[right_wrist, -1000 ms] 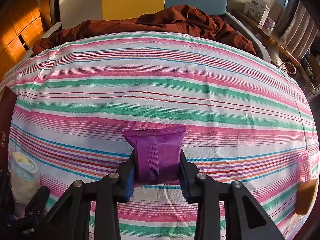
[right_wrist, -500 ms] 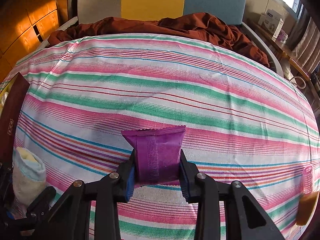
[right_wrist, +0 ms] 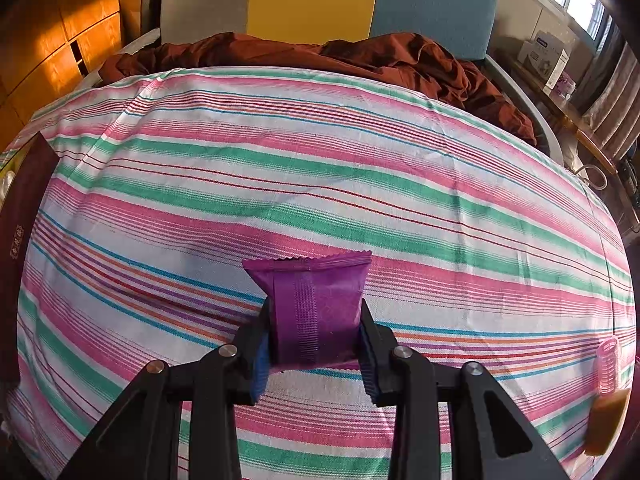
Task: Organize objects
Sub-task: 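Carry the beige sock into the gold tray and release it with the left tool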
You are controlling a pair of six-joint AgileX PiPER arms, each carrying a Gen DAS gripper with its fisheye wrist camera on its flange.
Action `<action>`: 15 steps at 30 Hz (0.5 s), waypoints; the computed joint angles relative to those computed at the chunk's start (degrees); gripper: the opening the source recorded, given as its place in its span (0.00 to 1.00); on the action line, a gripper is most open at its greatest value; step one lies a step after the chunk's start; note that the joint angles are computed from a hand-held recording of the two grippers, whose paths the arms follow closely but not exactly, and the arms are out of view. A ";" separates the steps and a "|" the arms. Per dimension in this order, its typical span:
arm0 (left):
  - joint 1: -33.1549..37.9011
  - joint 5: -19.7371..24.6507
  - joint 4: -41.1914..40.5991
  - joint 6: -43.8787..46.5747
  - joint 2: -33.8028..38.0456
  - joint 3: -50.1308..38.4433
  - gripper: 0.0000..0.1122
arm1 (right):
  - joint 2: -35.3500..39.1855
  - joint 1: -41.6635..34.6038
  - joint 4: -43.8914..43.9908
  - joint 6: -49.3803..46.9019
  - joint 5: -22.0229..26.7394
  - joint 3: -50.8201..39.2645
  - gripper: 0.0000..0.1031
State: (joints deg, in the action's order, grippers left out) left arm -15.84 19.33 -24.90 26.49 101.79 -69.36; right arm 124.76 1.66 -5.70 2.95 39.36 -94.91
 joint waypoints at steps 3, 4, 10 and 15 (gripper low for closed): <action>5.86 1.59 -3.67 2.09 -1.78 0.03 0.48 | -0.08 0.22 -0.68 0.42 -0.20 0.18 0.35; 7.95 1.77 -3.70 1.73 -2.26 -0.11 0.48 | -0.10 0.30 -0.92 0.61 -0.30 0.29 0.35; 18.05 5.97 8.96 -12.35 3.14 -7.98 0.49 | 0.89 0.23 -1.44 0.58 0.03 -1.11 0.35; 22.30 10.63 12.78 -16.43 10.36 -14.33 0.49 | 0.90 0.47 -1.92 0.83 -0.34 -0.93 0.35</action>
State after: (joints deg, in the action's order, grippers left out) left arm 6.46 29.96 -12.12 10.06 112.16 -83.69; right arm 125.66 2.13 -7.61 3.78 39.02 -95.84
